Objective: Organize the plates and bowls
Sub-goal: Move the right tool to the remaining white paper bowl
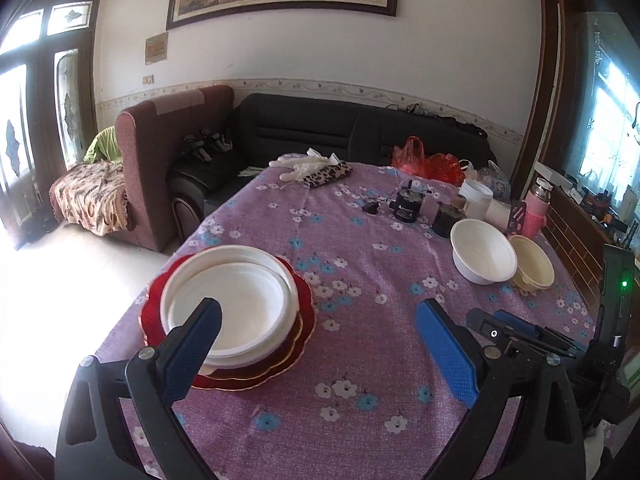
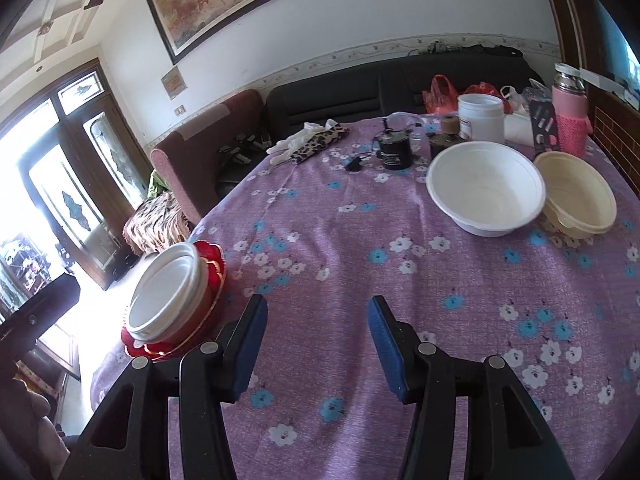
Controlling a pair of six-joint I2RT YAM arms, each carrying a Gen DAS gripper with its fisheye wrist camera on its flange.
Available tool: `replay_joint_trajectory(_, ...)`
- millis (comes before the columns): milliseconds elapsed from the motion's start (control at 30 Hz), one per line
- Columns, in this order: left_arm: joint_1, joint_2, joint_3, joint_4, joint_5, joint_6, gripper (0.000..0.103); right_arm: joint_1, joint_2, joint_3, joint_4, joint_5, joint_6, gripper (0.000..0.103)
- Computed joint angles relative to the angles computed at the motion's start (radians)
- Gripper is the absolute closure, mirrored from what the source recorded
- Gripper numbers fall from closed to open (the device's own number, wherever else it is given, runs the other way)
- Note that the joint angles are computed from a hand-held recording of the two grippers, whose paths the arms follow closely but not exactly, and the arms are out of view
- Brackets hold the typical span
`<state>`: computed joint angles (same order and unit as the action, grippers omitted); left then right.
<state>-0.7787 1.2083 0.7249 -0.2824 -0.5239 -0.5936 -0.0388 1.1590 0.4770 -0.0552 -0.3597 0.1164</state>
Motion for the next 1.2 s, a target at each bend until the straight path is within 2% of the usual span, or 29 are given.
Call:
replay_joint_trajectory(133,0.040,0.135,0.036,0.073,0.148,-0.014,0.005,-0.193,0.066,0.010,-0.017,-0.068,-0.086,0.046)
replay_joint_trajectory(233,0.047,0.228,0.069,0.124,0.210,-0.027,0.005,-0.332,0.142,0.048,-0.023,-0.109,-0.133,0.046)
replay_joint_trajectory(433,0.032,0.394,0.176,0.143,0.226,0.000,0.005,-0.495,0.352,0.178,0.008,-0.169,-0.097,0.047)
replay_joint_trajectory(633,0.034,0.530,0.349,0.091,0.217,0.048,0.005,-0.504,0.529,0.321,0.039,-0.182,0.038,0.047)
replay_joint_trajectory(867,0.082,0.726,0.669,-0.007,0.293,0.136,0.005,-0.457,0.624,0.413,0.077,-0.151,0.175,0.046)
replay_joint_trajectory(967,0.108,0.865,0.865,-0.082,0.320,0.153,0.005,-0.443,0.657,0.437,0.093,-0.135,0.215,0.046)
replay_joint_trajectory(1200,0.165,1.218,1.350,-0.293,0.488,0.087,0.005,-0.436,0.754,0.496,0.113,-0.141,0.238,0.046)
